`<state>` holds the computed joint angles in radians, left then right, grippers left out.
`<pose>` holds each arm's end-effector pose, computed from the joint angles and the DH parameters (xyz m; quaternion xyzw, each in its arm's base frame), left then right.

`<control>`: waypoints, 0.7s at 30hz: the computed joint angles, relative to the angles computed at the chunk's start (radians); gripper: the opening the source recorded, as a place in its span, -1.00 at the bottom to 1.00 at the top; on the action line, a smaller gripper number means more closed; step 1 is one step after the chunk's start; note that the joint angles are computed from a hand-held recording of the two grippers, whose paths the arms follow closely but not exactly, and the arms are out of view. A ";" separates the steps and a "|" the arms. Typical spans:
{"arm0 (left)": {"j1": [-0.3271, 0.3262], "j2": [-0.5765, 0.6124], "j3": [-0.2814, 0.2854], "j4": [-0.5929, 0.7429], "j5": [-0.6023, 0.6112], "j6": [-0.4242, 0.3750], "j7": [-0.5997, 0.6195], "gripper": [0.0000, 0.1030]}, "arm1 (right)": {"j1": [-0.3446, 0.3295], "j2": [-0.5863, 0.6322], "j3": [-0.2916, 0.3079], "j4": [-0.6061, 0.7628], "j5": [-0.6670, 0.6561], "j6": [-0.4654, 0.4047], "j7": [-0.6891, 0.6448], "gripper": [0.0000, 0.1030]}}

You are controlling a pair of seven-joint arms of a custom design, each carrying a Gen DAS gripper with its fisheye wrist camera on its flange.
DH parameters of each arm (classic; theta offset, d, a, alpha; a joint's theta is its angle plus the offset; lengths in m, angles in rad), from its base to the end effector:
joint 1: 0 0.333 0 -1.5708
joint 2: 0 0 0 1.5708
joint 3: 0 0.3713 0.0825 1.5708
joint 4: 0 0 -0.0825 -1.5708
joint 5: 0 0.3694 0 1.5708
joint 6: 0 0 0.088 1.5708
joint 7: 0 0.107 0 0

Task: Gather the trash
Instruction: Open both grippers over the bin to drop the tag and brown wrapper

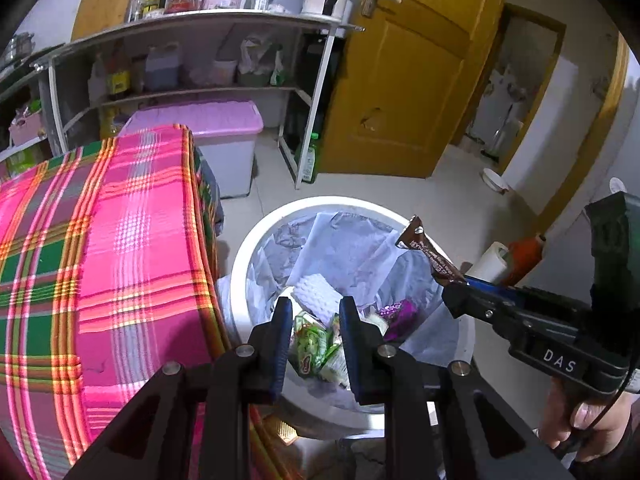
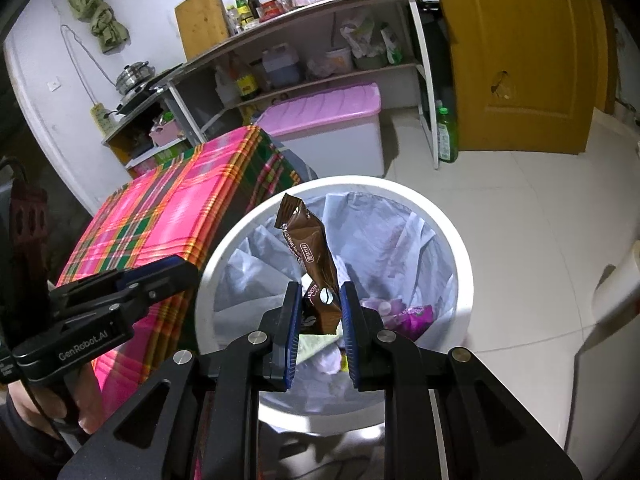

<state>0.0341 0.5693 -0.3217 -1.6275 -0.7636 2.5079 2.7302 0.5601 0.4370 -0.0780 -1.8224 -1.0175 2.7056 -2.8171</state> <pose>0.7142 -0.1587 0.3906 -0.3468 0.8622 -0.3689 0.0147 0.5895 0.3495 0.3920 -0.4564 0.8117 -0.2128 0.2958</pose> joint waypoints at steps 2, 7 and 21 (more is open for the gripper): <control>0.000 0.005 0.000 0.006 0.002 -0.005 -0.005 -0.52 | -0.006 0.004 0.002 -0.001 0.007 0.012 -0.008 -0.60; 0.010 -0.001 -0.005 0.000 -0.014 -0.004 0.006 -0.52 | -0.006 0.010 0.003 0.005 0.028 0.009 -0.039 -0.54; 0.049 -0.066 -0.008 -0.056 -0.109 -0.020 0.072 -0.52 | 0.035 -0.019 0.014 0.028 -0.022 -0.076 -0.016 -0.24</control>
<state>0.0833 0.5037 -0.3296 -1.6833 -0.8728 2.4875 2.8017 0.5949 0.4177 -0.0636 -1.7943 -1.0396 2.6300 -2.8331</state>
